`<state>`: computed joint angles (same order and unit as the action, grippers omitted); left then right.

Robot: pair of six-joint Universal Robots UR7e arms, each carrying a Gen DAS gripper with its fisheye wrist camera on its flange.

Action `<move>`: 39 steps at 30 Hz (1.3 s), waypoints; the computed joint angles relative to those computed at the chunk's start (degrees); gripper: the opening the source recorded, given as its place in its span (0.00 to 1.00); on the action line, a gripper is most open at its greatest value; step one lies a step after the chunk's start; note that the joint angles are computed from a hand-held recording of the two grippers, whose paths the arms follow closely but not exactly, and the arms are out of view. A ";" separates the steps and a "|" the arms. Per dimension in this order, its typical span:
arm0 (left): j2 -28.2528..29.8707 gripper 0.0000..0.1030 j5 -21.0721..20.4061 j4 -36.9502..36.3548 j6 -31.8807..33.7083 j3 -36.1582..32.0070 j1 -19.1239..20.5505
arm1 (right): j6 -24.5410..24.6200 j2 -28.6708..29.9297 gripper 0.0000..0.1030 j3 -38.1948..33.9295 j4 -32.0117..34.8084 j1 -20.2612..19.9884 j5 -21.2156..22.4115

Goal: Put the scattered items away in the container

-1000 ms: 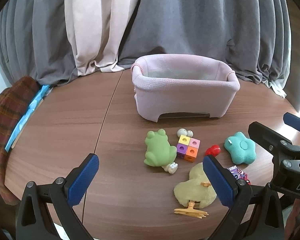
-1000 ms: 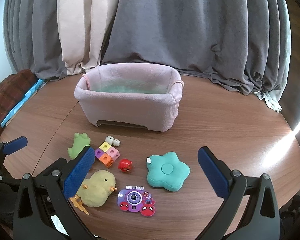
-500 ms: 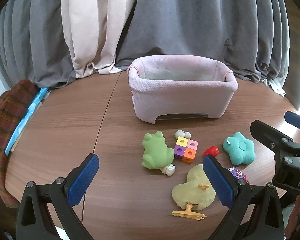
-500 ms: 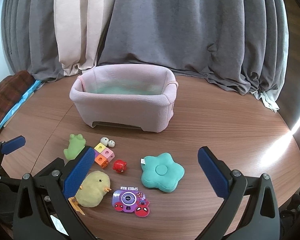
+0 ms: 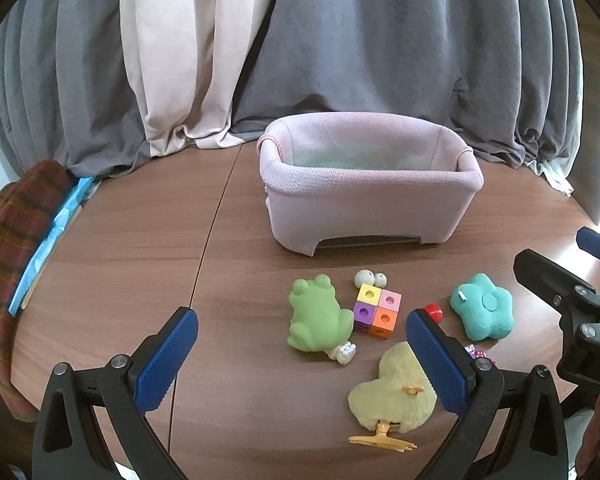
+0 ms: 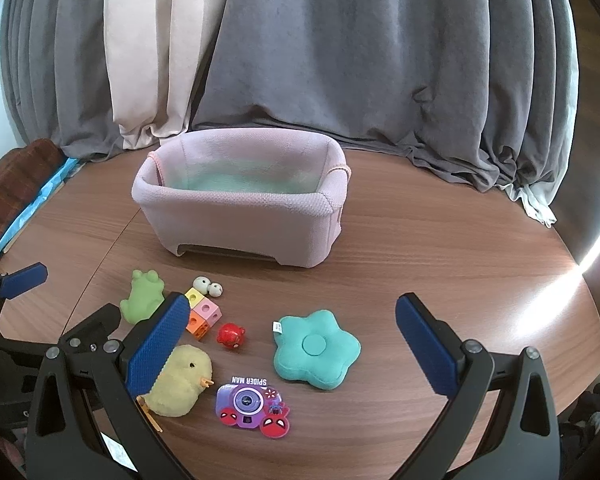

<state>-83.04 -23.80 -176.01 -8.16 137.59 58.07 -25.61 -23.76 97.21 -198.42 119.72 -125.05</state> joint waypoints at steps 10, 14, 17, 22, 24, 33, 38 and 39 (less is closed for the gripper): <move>0.34 1.00 -0.64 1.66 1.39 -2.42 0.32 | 0.10 -0.22 0.99 -1.60 2.40 -0.18 -0.16; 0.24 1.00 -0.63 3.79 1.09 -3.53 0.23 | 0.05 -0.38 0.99 -2.32 3.48 -0.11 -0.08; 0.45 1.00 -0.45 3.80 1.79 -4.18 0.14 | -0.42 -0.41 0.99 -2.79 3.65 0.02 -0.11; 0.36 1.00 -0.47 4.38 2.33 -5.18 0.28 | -0.93 -0.37 0.99 -4.23 4.67 0.29 -0.15; 0.34 1.00 -0.29 4.56 2.61 -5.60 0.35 | -1.25 -0.30 0.99 -4.88 5.01 0.42 -0.22; 0.43 1.00 -0.21 5.46 4.33 -8.17 0.54 | -2.41 0.16 0.99 -7.66 7.17 1.12 -0.99; 0.77 1.00 -0.23 5.70 5.32 -9.75 0.81 | -2.94 0.30 0.99 -9.04 8.45 1.26 -0.89; 0.79 1.00 -0.37 6.01 5.35 -10.10 0.91 | -3.05 0.32 0.99 -9.34 8.83 1.29 -0.91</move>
